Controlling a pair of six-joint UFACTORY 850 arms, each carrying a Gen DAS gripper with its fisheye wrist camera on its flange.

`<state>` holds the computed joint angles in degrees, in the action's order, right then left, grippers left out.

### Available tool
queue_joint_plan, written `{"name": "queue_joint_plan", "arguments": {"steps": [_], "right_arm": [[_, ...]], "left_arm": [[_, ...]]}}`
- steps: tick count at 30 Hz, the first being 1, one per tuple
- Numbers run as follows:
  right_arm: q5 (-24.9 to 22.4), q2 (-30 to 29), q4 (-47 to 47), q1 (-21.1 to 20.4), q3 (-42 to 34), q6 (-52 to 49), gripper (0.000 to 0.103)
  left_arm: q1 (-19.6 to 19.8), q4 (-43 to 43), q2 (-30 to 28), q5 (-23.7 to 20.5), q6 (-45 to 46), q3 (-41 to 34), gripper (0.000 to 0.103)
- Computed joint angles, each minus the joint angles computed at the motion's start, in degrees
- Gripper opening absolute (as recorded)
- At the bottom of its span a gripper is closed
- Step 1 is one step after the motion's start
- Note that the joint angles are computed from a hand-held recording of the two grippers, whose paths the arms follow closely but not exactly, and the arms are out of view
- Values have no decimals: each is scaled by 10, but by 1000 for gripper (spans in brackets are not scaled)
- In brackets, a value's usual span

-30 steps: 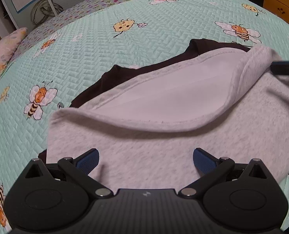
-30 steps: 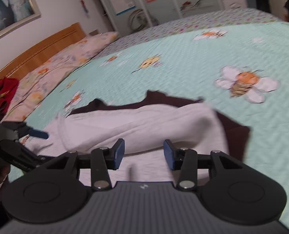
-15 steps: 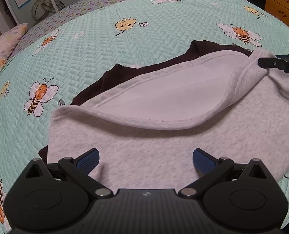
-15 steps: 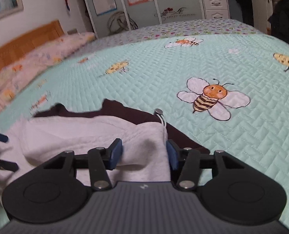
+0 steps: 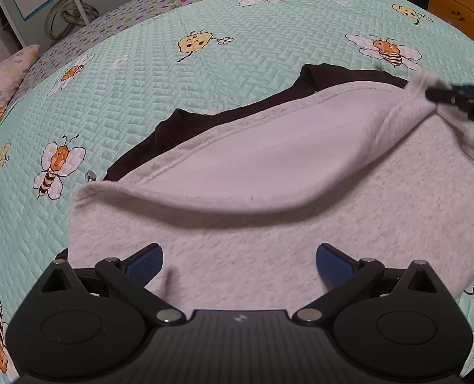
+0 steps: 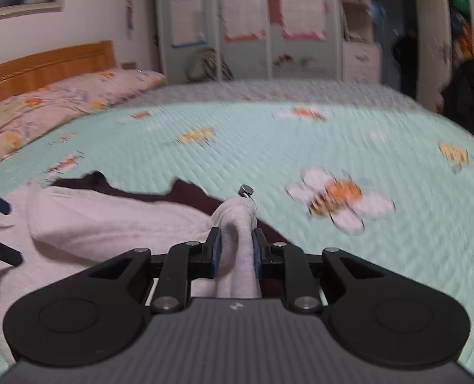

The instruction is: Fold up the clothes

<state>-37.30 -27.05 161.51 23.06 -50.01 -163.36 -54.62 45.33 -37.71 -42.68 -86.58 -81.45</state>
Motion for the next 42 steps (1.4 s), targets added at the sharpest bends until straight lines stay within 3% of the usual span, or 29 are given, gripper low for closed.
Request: {"name": "queue_joint_plan", "arguments": {"steps": [2, 5, 7, 11, 14, 18, 20, 22, 23, 25, 26, 29, 33, 36, 38, 40, 42], "right_arm": [[18, -8, -54, -15, -10, 100, 22], [4, -23, -127, -43, -17, 272, 22], [-6, -26, -126, -50, -15, 305, 22], [10, 32, 22, -21, 29, 122, 28], [-24, 75, 56, 3, 75, 9, 29], [-31, 91, -86, 5, 91, 130, 29], [-35, 85, -109, 12, 93, 135, 30], [47, 61, -205, 19, 63, 203, 40], [76, 55, -246, 20, 56, 224, 40], [103, 71, -285, 20, 53, 254, 40], [97, 74, -322, 14, 46, 305, 41], [5, 68, -358, -7, 20, 380, 40], [37, 14, -332, 26, -92, 343, 41], [105, -63, -478, 47, -214, 473, 41], [131, -97, -598, 59, -257, 573, 41], [132, -93, -708, 65, -247, 653, 40], [131, -64, -737, 71, -200, 645, 41]], "left_arm": [[0, 5, 5, 4, -7, 3, 102], [-2, 23, 16, 18, -25, 11, 102], [-2, 23, 15, 15, -12, 6, 102], [-2, 6, 3, 12, 15, -8, 102], [-1, 1, 0, 30, 12, -9, 102], [-7, 7, -4, 18, 8, -10, 102], [-7, 8, -3, 17, 6, -7, 102], [-6, 7, 3, 23, -1, 2, 102], [-5, 6, 9, 29, -5, 10, 102], [-3, 4, 21, 42, -15, 25, 102], [-4, 21, 30, 45, -33, 34, 101], [-6, 91, 48, 24, -108, 47, 101], [0, 136, 59, -24, -179, 51, 102], [15, 140, 61, -29, -188, 49, 102], [22, 165, 61, -28, -199, 51, 102], [30, 183, 54, -27, -200, 46, 102], [40, 182, 39, -14, -173, 36, 102]]}}
